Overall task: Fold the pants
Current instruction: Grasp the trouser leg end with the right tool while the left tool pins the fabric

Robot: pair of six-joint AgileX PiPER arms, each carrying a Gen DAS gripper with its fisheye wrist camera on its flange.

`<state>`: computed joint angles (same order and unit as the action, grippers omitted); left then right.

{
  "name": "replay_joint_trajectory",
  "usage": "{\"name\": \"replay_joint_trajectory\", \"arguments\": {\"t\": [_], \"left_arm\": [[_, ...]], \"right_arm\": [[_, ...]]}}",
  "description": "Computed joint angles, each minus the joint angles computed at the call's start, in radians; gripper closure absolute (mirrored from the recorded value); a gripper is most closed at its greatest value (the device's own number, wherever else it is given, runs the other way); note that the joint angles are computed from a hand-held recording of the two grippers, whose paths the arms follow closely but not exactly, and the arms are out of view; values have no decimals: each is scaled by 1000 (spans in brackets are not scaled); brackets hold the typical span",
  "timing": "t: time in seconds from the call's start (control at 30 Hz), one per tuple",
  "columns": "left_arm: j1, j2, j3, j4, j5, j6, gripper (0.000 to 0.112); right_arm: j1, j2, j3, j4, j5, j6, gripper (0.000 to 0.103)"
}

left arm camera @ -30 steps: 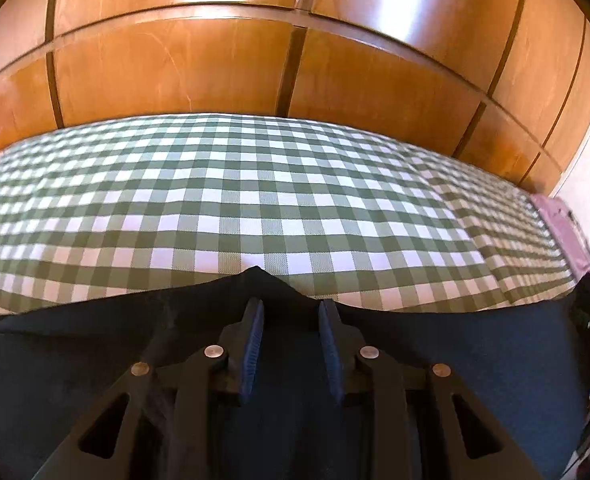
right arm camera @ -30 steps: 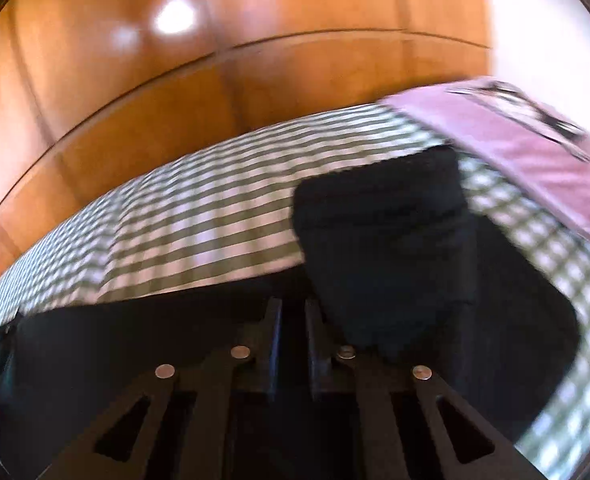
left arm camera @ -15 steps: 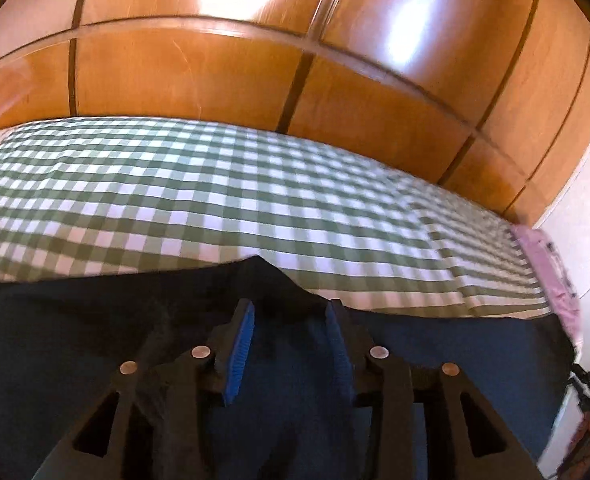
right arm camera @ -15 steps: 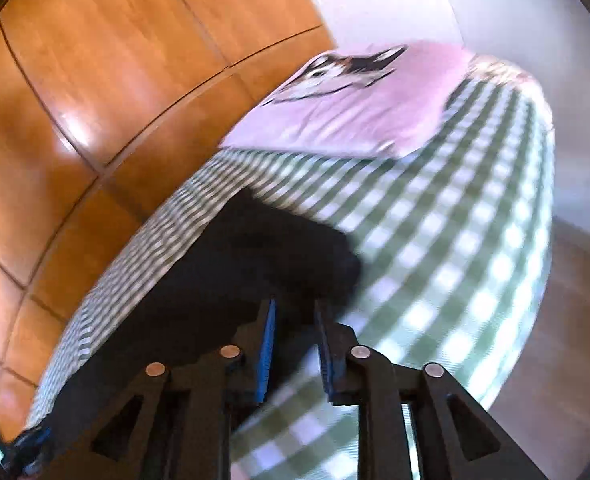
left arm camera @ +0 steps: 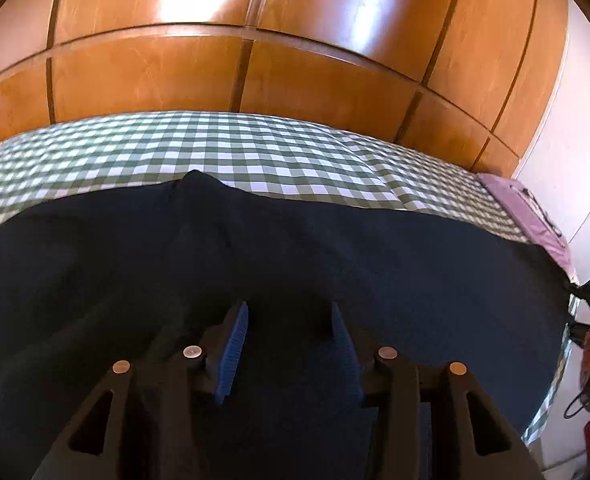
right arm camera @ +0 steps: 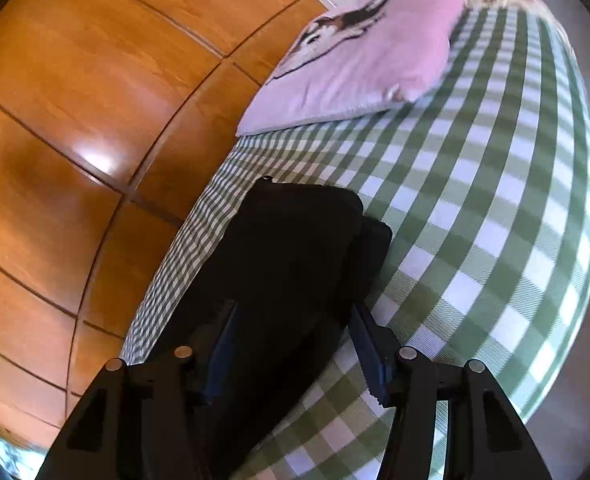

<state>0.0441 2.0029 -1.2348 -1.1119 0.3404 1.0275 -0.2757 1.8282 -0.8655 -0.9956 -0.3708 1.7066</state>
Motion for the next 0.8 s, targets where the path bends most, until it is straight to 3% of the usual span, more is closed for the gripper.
{"name": "replay_joint_trajectory", "arguments": {"t": [0.17,0.37,0.57,0.8], "left_arm": [[14,4,20,-124,32,120,61],[3,8,19,-139,6,144,60],[2,13,17,-139,-2,150,60],[-21,6,24,-92,-49,115,60]], "right_arm": [[21,50,-79,-30,28,45,50],[15,134,-193,-92,30,158,52],[12,63,-115,-203,20,291,52],[11,59,-88,-186,-11,249,52]]}}
